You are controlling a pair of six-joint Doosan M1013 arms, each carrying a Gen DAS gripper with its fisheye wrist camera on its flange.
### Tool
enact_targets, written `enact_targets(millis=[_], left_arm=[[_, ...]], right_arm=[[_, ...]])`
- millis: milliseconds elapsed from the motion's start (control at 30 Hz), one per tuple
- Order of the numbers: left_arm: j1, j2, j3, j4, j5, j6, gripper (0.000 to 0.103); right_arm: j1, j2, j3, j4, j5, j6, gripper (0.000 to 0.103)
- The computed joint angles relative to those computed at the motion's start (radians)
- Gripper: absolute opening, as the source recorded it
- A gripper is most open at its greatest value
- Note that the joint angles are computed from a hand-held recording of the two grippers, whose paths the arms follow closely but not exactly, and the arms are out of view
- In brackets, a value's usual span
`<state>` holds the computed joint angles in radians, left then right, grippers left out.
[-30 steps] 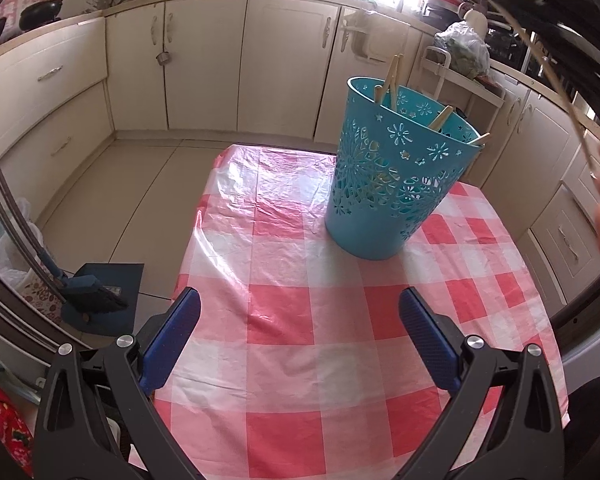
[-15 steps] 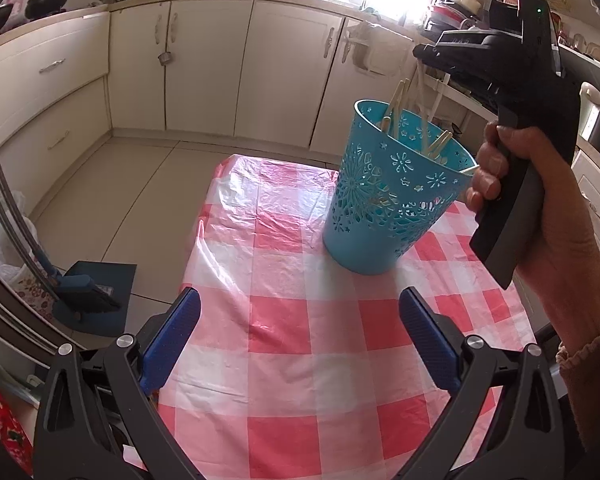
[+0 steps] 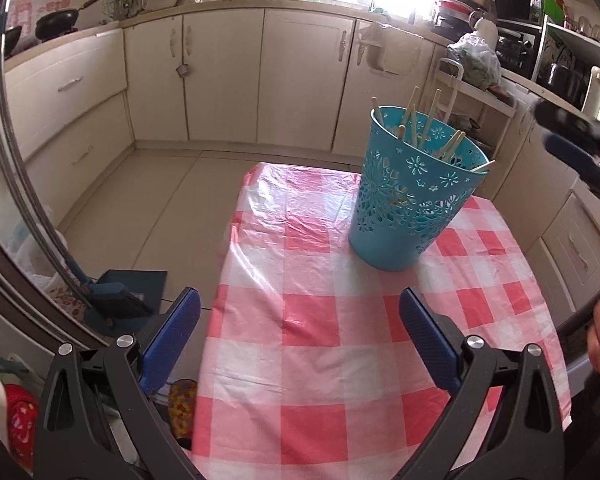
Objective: Organize utensils
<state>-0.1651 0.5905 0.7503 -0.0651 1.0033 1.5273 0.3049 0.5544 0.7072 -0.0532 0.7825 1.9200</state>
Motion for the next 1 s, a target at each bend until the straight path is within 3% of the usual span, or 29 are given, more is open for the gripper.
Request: enact_targets(millis=[67, 167, 233, 300, 367, 500, 667, 900, 1000], left_arm=[[-0.005, -0.040, 0.042, 0.030, -0.038, -0.028, 0.095], [-0.014, -0.113, 0.120, 0.066, -0.087, -0.077, 0.095], [-0.017, -0.163, 0.178, 0.072, -0.127, -0.112, 0.095], [-0.007, -0.200, 0.217, -0.002, -0.147, -0.098, 0.095], [0.003, -0.225, 0.225, -0.074, -0.107, -0.078, 0.095], [-0.008, -0.279, 0.253, -0.079, -0.044, -0.059, 0.095], [-0.055, -0.365, 0.329, 0.051, -0.039, -0.097, 0.095], [-0.091, -0.466, 0.431, 0.102, -0.043, -0.115, 0.095], [-0.109, -0.500, 0.469, 0.154, -0.042, -0.147, 0.095]], right_arm=[[0.007, -0.068, 0.099, -0.032, 0.005, 0.034, 0.081], [0.012, -0.142, 0.199, -0.059, 0.043, 0.104, 0.090], [0.014, -0.178, 0.244, -0.067, 0.059, 0.150, 0.093], [0.022, -0.212, 0.280, -0.085, 0.074, 0.197, 0.094], [0.031, -0.233, 0.292, -0.106, 0.090, 0.226, 0.095], [0.061, -0.275, 0.311, -0.137, 0.108, 0.241, 0.096], [0.103, -0.339, 0.356, -0.184, 0.075, 0.295, 0.096], [0.157, -0.411, 0.438, -0.239, 0.044, 0.398, 0.096], [0.198, -0.446, 0.502, -0.363, 0.005, 0.512, 0.096]])
